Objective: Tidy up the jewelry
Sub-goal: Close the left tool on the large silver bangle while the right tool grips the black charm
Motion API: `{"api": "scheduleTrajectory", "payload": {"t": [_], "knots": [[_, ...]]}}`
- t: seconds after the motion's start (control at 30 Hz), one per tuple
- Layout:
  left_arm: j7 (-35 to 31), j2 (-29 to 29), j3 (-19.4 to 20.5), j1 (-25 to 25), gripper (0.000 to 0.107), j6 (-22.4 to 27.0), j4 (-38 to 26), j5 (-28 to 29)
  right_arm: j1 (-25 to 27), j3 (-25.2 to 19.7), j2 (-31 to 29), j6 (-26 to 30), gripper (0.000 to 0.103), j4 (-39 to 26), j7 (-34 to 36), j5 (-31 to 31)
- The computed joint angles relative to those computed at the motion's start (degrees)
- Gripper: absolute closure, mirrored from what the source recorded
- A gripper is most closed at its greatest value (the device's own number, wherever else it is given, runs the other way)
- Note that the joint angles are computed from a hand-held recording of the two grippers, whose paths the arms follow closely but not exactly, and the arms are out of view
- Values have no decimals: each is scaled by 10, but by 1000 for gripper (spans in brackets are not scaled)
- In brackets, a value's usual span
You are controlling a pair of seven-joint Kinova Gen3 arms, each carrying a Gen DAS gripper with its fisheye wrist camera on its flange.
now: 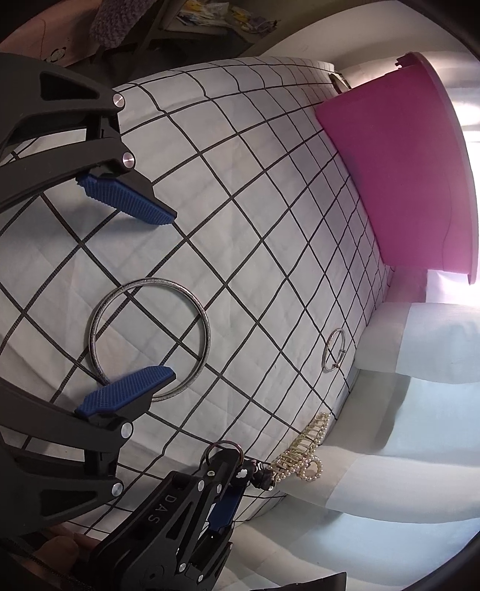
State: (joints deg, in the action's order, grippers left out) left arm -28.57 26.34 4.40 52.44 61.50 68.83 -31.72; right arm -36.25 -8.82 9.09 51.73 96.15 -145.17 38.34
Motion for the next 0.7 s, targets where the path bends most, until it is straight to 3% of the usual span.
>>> {"api": "scheduleTrajectory", "payload": {"t": [0.27, 0.33, 0.7], "knots": [[25, -21, -2, 8, 23, -34, 30, -18, 2, 0, 0, -4, 66, 0, 3, -5], [26, -25, 2, 5, 17, -45, 35, -21, 2, 0, -1, -5, 66, 1, 2, -6], [-49, 11, 11, 1, 15, -8, -15, 19, 3, 0, -1, -7, 66, 0, 5, -13]]}}
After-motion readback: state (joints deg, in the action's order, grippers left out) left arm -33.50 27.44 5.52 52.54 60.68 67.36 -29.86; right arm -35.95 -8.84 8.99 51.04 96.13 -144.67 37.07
